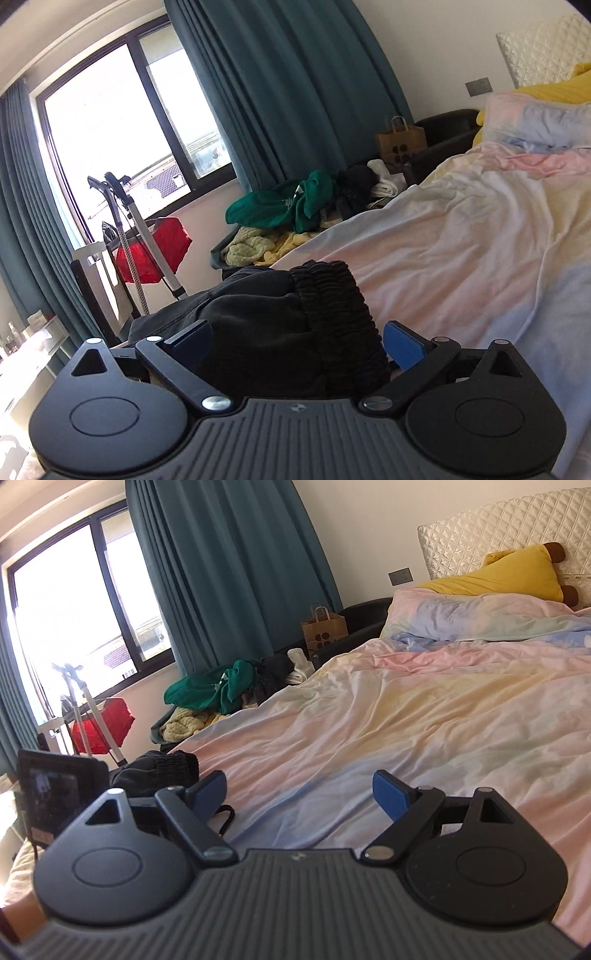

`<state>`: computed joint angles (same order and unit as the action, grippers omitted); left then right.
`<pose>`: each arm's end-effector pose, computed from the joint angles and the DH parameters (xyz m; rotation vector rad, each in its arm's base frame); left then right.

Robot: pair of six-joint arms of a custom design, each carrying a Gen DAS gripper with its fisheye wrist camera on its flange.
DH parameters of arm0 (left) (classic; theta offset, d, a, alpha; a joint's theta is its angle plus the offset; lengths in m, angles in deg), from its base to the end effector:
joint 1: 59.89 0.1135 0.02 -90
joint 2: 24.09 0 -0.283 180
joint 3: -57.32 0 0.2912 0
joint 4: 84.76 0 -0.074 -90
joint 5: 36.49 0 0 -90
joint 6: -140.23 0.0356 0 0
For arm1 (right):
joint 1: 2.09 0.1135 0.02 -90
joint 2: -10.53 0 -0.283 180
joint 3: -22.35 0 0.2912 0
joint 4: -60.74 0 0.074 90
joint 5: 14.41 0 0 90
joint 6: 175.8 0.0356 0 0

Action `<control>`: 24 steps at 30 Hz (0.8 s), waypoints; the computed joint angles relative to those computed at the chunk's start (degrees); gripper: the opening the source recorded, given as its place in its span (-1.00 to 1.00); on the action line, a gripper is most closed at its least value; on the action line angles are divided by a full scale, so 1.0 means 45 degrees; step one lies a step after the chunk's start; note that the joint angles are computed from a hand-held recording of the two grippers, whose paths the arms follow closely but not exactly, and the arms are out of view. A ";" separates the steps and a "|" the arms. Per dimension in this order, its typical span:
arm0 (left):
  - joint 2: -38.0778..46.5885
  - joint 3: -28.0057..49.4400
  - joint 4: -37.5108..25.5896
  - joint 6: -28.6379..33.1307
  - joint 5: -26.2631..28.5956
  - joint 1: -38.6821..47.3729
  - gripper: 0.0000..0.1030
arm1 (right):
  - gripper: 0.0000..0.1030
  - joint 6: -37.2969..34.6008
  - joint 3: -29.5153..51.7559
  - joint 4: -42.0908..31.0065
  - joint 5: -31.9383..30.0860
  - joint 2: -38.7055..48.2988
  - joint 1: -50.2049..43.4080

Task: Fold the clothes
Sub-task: 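Grasp the ribbed waistband with the left gripper while the right gripper approaches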

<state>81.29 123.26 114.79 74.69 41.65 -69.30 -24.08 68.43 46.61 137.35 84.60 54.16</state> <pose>0.4178 -0.0618 0.1643 0.4261 1.8804 0.3747 0.1743 0.2045 0.1880 0.5734 1.8071 0.1326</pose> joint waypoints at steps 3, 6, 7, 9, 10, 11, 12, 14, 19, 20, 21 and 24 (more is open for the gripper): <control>0.2124 0.2426 -0.0758 -0.0161 -0.1061 -0.0442 0.84 | 0.70 0.0597 -0.0252 0.0652 0.0438 0.0359 -0.0217; 0.3188 0.3748 -0.1634 -0.0484 -0.2092 -0.0557 0.48 | 0.70 0.0302 -0.0323 0.1324 0.0780 0.0887 -0.0290; 0.3208 0.3825 -0.1762 -0.0765 -0.2033 -0.0471 0.27 | 0.70 0.0259 -0.0305 0.1402 0.0796 0.1020 -0.0306; 0.2864 0.3447 -0.1555 -0.1456 -0.1522 -0.0144 0.06 | 0.70 0.0370 -0.0353 0.1557 0.0799 0.1069 -0.0319; 0.2312 0.2775 -0.1216 -0.1773 -0.1188 0.0143 -0.07 | 0.70 0.0436 -0.0384 0.1638 0.0804 0.1075 -0.0324; 0.1756 0.2183 -0.0998 -0.2012 -0.1001 0.0380 -0.15 | 0.70 0.0468 -0.0410 0.1710 0.1098 0.1070 -0.0247; 0.1206 0.1639 -0.0829 -0.2239 -0.0834 0.0613 -0.26 | 0.70 0.0484 -0.0427 0.1767 0.1517 0.1055 -0.0134; 0.0224 0.0806 -0.0627 -0.2662 -0.0580 0.1038 -0.43 | 0.70 0.0460 -0.0475 0.1859 0.2053 0.1008 0.0031; -0.3995 -0.1680 -0.1074 -0.3547 0.1012 0.2809 -0.62 | 0.70 0.0022 -0.0467 0.1903 0.2442 0.0847 0.0358; -0.4800 -0.1984 -0.1426 -0.3753 0.1357 0.3191 -0.64 | 0.70 -0.0389 -0.0511 0.2269 0.2541 0.0839 0.0454; -0.5977 -0.2436 -0.1978 -0.3938 0.1979 0.3829 -0.70 | 0.70 -0.0884 -0.0557 0.2705 0.2650 0.0836 0.0559; -0.9162 -0.3251 -0.3931 -0.4212 0.4223 0.6207 -0.72 | 0.70 -0.2764 -0.0723 0.4456 0.2936 0.0893 0.0966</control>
